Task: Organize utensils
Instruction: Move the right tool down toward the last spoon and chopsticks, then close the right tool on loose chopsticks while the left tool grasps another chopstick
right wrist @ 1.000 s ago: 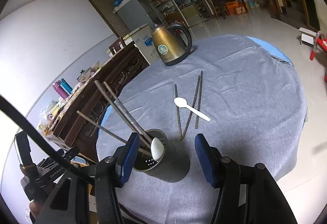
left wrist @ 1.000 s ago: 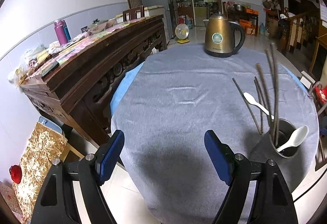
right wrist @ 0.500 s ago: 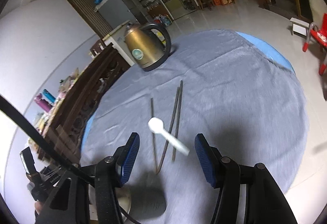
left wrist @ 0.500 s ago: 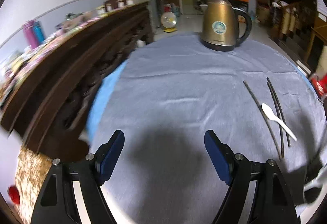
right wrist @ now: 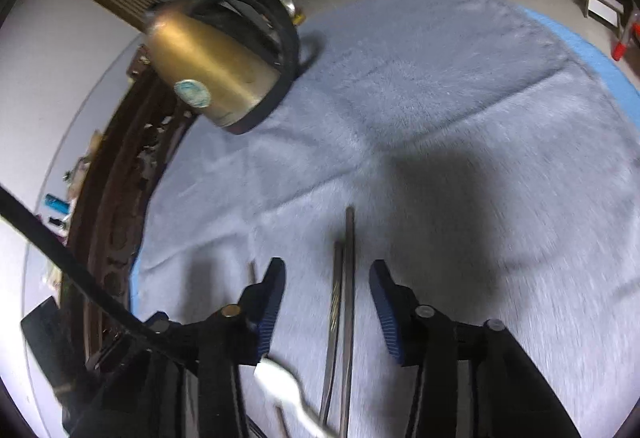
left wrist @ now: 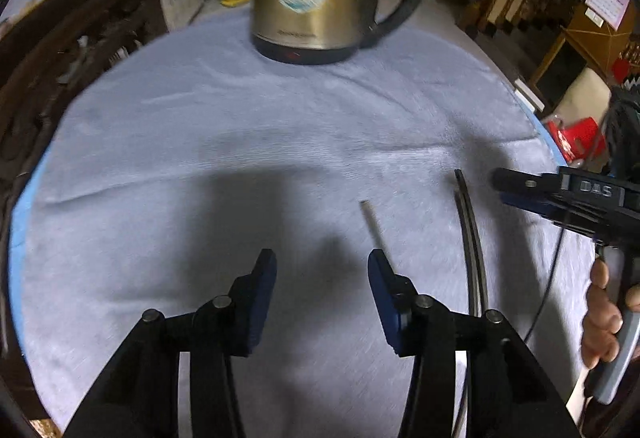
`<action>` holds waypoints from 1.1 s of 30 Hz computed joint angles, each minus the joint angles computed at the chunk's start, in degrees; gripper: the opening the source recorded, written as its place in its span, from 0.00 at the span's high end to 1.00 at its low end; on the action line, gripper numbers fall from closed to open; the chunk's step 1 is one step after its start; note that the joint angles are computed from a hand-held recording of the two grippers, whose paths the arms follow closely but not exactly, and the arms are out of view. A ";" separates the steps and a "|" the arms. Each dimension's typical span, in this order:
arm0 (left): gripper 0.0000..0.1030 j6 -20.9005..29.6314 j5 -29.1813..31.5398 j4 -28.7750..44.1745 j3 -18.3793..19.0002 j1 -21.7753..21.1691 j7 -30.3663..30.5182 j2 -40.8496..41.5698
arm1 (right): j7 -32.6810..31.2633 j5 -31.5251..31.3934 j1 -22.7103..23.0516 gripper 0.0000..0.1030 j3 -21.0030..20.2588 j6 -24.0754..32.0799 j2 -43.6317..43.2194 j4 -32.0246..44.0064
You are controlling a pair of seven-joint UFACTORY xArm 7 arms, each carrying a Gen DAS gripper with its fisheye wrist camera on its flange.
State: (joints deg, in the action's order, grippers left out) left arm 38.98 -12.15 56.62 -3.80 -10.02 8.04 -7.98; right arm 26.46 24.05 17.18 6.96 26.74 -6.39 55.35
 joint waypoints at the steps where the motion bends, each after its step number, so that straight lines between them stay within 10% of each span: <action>1: 0.52 0.24 0.02 1.36 -0.22 -0.19 -0.21 1.52 | -0.33 0.12 -0.10 0.64 -0.22 0.45 1.66 1.29; 8: 0.64 3.10 3.26 7.46 -1.39 -0.55 -4.27 8.37 | 2.18 -5.63 -1.82 0.73 0.24 5.40 10.97 10.00; 17: 0.91 0.06 6.77 7.34 -2.36 -1.91 -6.45 10.34 | 14.29 -30.01 1.71 0.93 -0.12 16.36 15.04 18.16; 33: 0.95 -6.84 1.82 -6.90 1.53 -0.19 -1.03 -16.82 | 14.77 -29.42 -2.20 0.94 4.68 -3.14 -15.77 -5.78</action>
